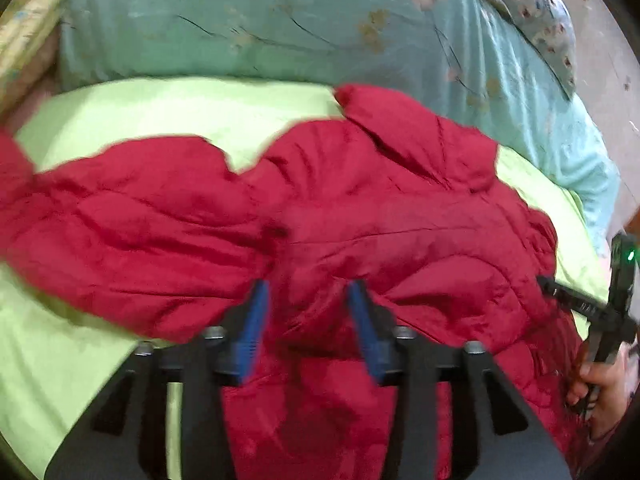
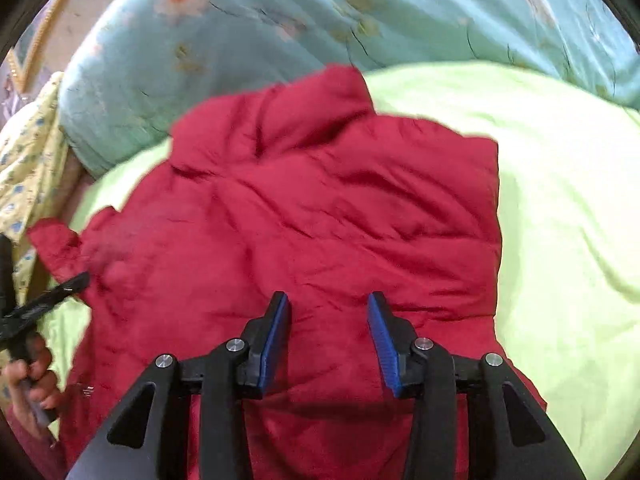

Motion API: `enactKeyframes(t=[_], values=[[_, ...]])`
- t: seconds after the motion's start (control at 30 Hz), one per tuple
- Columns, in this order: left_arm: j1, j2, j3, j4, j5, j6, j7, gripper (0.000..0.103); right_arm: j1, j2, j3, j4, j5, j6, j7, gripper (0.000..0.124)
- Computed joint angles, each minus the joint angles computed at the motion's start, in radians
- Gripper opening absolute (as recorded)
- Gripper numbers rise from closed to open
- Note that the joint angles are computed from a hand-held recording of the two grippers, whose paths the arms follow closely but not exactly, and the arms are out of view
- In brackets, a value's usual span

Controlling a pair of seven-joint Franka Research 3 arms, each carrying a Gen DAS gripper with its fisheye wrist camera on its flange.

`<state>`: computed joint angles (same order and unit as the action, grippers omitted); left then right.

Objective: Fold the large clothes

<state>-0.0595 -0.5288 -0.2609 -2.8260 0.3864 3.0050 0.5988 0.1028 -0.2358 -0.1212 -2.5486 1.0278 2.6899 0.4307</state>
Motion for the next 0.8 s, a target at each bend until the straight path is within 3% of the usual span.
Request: enactKeyframes(t=[0.1, 0.23, 0.27, 0.43, 0.5, 0.6, 0.73, 0.8], values=[[0.031, -0.118, -0.025, -0.05, 0.008, 0.02, -0.052, 0.051, 0.015, 0.02, 0.012, -0.004, 0.032, 0.053, -0.03, 0.042], [-0.078, -0.083, 0.065, -0.042, -0.028, 0.115, 0.013, 0.051, 0.031, 0.031, 0.03, -0.001, 0.042, 0.095, -0.028, 0.048], [-0.086, -0.049, 0.057, -0.02, -0.035, 0.11, 0.024, 0.051, 0.035, 0.026, 0.035, -0.008, 0.036, 0.108, -0.023, 0.048], [0.034, 0.138, -0.106, 0.104, 0.02, 0.01, -0.024, 0.051, 0.042, -0.022, 0.037, -0.047, -0.006, 0.157, 0.002, 0.05], [0.084, 0.191, -0.152, 0.128, 0.084, -0.016, -0.09, 0.051, 0.087, -0.061, 0.02, -0.066, 0.049, 0.189, -0.069, 0.05], [0.101, 0.206, -0.143, 0.115, 0.148, 0.023, -0.146, 0.052, 0.135, -0.088, 0.012, -0.082, 0.075, 0.21, -0.134, 0.049], [0.073, 0.217, -0.095, 0.112, 0.182, 0.032, -0.154, 0.052, 0.13, -0.003, 0.048, -0.056, -0.018, 0.242, -0.047, 0.051], [0.072, 0.223, -0.096, 0.123, 0.199, 0.03, -0.168, 0.052, 0.15, 0.036, 0.035, -0.04, 0.014, 0.261, -0.074, 0.051]])
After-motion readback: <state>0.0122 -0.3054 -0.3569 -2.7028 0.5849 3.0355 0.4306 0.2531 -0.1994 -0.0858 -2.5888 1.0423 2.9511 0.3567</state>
